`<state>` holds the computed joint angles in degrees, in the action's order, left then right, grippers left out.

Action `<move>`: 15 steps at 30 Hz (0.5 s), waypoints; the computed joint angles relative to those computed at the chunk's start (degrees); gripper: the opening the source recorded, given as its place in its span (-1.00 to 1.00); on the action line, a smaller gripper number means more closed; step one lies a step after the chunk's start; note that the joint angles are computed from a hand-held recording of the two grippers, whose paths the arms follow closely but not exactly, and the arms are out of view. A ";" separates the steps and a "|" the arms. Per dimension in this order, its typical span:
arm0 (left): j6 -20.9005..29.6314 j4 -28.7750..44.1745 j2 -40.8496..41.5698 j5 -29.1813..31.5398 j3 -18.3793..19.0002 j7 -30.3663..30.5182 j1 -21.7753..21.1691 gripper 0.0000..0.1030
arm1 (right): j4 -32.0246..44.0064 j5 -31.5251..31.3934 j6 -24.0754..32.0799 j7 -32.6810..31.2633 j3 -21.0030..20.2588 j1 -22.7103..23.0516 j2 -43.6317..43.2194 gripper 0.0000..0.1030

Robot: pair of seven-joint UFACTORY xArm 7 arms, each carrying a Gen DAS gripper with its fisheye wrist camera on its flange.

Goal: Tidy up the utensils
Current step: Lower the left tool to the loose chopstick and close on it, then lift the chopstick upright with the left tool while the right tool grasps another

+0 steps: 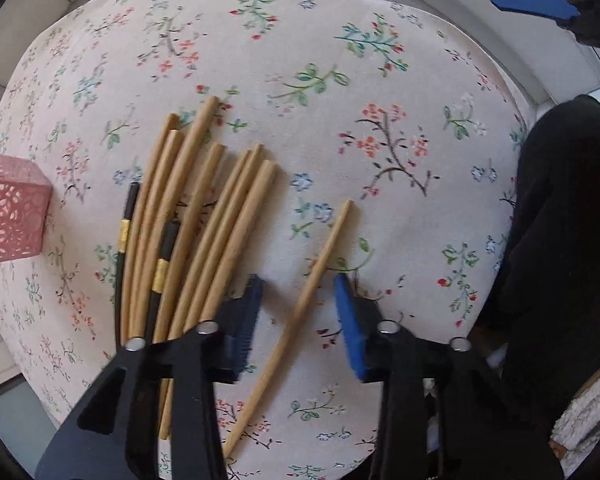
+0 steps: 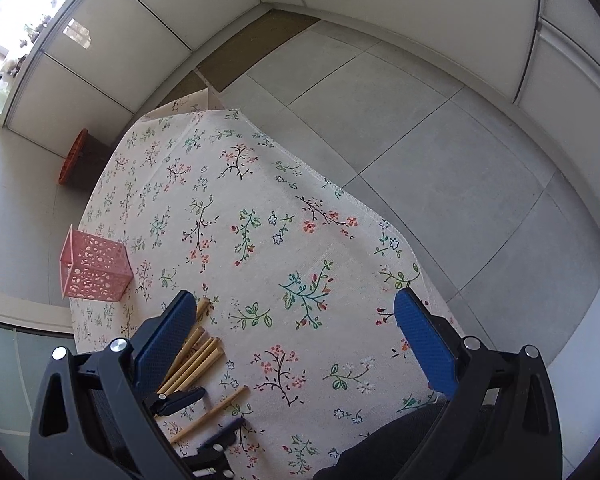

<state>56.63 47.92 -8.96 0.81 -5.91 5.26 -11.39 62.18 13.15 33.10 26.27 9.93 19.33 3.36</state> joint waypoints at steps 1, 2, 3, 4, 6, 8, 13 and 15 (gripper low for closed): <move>-0.47 -0.32 -0.36 0.02 0.20 -0.77 0.30 -0.81 | 0.20 -0.70 0.32 0.77 0.04 0.17 -0.08 0.87; -1.01 -0.76 -0.75 -1.48 0.70 -0.80 0.51 -0.82 | 0.51 -1.77 0.89 2.06 0.08 0.42 -0.11 0.87; -2.05 -1.63 -1.33 -2.56 1.03 -1.16 0.74 -0.84 | 0.96 -2.51 1.69 3.08 0.15 0.64 -0.06 0.87; -3.46 -2.95 -2.48 -3.08 1.08 -1.61 0.86 -0.89 | 1.42 -2.19 2.47 3.18 0.32 0.79 0.05 0.87; -6.79 -6.73 -6.63 -3.72 1.25 -2.54 1.12 -0.90 | 2.76 -1.12 4.43 3.03 0.75 1.19 0.72 0.87; -9.26 -10.35 -11.84 -5.03 2.03 -4.30 1.89 -0.90 | 4.74 -2.05 6.47 3.89 1.26 2.11 2.00 0.86; -13.38 -18.11 -28.37 -8.12 4.80 -8.49 4.61 -0.90 | 11.86 -2.24 14.55 6.45 3.00 5.06 8.50 0.58; -13.94 -20.16 -34.98 -8.75 6.74 -8.23 5.45 -0.90 | 15.30 3.81 19.76 6.48 4.10 5.01 12.61 0.30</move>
<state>42.68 27.76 -43.94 -7.95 0.82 -2.97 -5.94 77.48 16.96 52.85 32.75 14.03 24.34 15.97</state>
